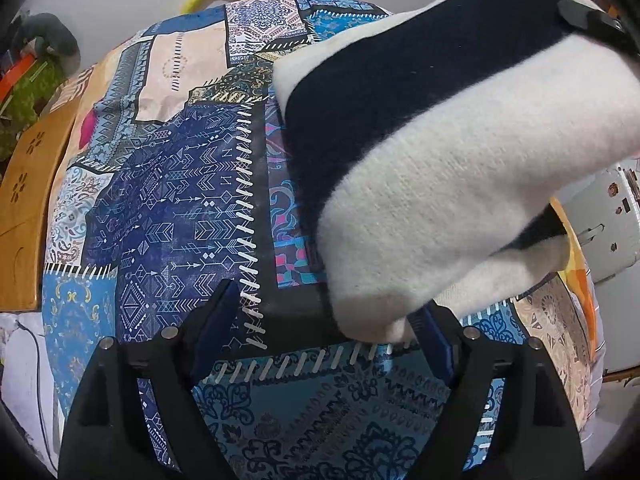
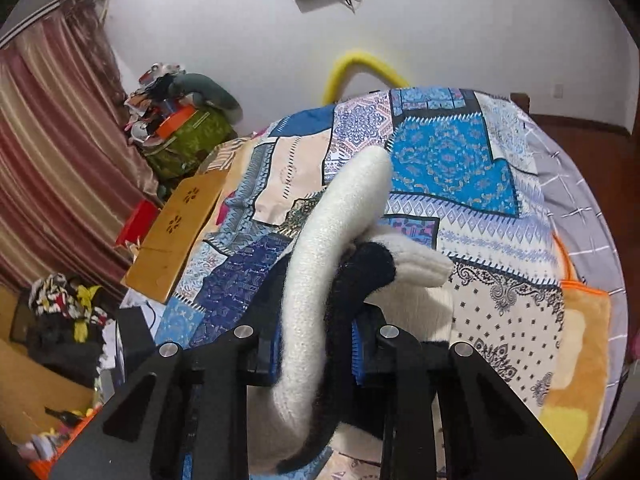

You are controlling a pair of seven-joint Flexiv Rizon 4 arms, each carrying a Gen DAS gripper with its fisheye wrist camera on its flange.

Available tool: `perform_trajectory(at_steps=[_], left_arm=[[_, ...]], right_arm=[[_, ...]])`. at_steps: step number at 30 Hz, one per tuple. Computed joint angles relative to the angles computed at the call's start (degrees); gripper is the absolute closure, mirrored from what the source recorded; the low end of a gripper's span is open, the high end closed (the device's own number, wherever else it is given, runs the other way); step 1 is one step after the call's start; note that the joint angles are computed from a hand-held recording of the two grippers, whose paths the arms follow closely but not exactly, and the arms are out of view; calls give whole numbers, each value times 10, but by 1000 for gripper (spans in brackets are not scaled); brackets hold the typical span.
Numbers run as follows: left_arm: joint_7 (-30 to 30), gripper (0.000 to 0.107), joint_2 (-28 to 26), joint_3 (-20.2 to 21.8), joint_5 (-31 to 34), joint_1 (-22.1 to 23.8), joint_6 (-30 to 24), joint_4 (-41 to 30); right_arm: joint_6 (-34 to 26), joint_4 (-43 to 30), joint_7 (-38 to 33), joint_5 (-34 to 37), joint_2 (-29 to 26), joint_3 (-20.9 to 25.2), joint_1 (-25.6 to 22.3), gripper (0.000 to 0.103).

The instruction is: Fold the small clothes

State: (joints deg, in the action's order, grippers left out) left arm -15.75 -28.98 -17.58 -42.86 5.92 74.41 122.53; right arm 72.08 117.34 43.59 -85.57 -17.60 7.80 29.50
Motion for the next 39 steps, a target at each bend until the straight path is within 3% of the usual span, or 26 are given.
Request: perform_trajectory(at_steps=[5,13,20,26,32,34,39], left_arm=[[17,23,10,-10,-9,5,25,16],[38,23,32,-11,-20,14,23,31],[106,23,60,-42,-114,26,63,48],[119,23,71,-10,-159,-11,51,25],[105,23,67,18,-156,-51,35,-1],[97,23,65,22,-148,-60,30,-7],[43,23,48,38,-95,-79,-2,-35]], right_arm=[[4,29,28,-2,4,2,-7,80],[38,77,148,-70,0,9,-36,80],[29,104,171,-69,-4,26,-41,77],[13,124,164,-50,14,31,-36,68],[-37,146,87,49,44,38,-11,48],[-36,150,85,53,49,35,-9,35],[-22,154,126,18,52,24,-15,28]])
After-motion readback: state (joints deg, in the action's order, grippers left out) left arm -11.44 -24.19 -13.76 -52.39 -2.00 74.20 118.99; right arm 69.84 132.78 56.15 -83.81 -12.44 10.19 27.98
